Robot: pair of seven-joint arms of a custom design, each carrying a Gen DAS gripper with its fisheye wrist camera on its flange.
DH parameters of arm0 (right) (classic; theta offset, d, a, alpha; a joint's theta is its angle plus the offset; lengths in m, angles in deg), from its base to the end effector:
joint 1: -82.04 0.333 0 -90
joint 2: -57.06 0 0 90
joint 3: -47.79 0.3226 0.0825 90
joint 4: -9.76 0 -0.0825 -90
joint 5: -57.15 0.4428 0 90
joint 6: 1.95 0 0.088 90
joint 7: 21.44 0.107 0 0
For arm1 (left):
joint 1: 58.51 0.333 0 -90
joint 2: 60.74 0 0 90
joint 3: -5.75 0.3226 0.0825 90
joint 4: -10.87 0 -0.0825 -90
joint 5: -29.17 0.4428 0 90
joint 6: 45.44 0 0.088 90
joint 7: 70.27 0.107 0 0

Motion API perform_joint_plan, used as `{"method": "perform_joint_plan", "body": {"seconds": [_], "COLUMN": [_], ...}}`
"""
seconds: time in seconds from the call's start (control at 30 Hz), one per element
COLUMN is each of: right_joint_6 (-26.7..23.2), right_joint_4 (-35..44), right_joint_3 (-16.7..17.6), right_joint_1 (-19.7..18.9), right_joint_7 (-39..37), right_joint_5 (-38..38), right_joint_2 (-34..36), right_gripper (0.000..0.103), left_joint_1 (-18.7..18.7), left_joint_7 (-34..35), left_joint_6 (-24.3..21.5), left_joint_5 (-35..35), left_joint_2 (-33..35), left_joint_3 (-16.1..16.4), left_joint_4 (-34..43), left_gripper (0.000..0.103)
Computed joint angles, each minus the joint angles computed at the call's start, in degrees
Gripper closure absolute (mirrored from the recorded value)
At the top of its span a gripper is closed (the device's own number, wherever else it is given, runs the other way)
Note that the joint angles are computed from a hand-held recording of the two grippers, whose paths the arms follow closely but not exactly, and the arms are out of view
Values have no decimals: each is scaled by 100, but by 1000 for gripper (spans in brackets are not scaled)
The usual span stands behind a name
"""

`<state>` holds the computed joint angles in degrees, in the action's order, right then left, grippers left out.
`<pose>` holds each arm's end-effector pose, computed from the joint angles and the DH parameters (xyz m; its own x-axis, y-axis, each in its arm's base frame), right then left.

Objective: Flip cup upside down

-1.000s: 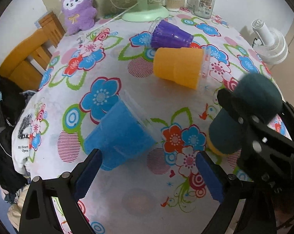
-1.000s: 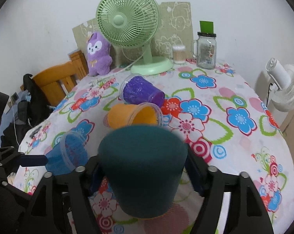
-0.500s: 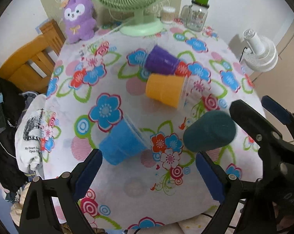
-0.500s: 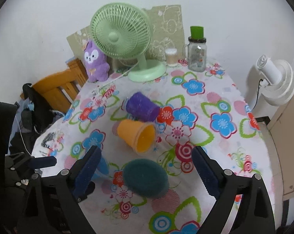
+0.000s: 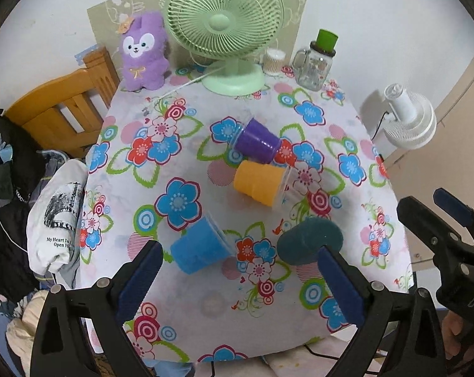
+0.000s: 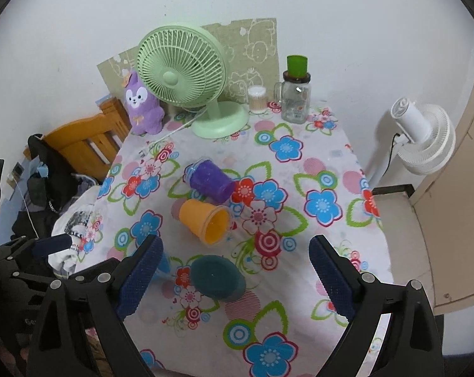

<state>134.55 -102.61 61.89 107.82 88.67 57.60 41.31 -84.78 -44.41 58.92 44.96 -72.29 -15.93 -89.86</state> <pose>0.4343 0.3850 0.6658 0.3966 -0.9034 -0.1632 -0.7566 -0.2209 -0.6155 0.3864 -0.4264 0.6700 0.2296 -0.9714 0.0606 -0.8816 -0.2339 -0.4100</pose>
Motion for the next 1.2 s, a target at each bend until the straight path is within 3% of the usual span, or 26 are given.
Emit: {"method": "perform_joint_plan", "body": {"seconds": [0.3,1.2], "right_joint_6": [-44,51], "right_joint_4": [-115,-272], "right_joint_3": [154,253], "right_joint_1": [-97,-242], "right_joint_7": [227,543], "right_joint_5": [-454,-716], "right_joint_2": [-281,-487], "right_gripper": [7,7], "left_joint_1": [-25,-93], "left_joint_7": [-262,-456], "left_joint_6": [-76,12], "left_joint_5": [305,809], "left_joint_2": [-166,-104], "left_joint_3": [-118,-237], "left_joint_4": [0,203], "left_gripper": [0,0]}}
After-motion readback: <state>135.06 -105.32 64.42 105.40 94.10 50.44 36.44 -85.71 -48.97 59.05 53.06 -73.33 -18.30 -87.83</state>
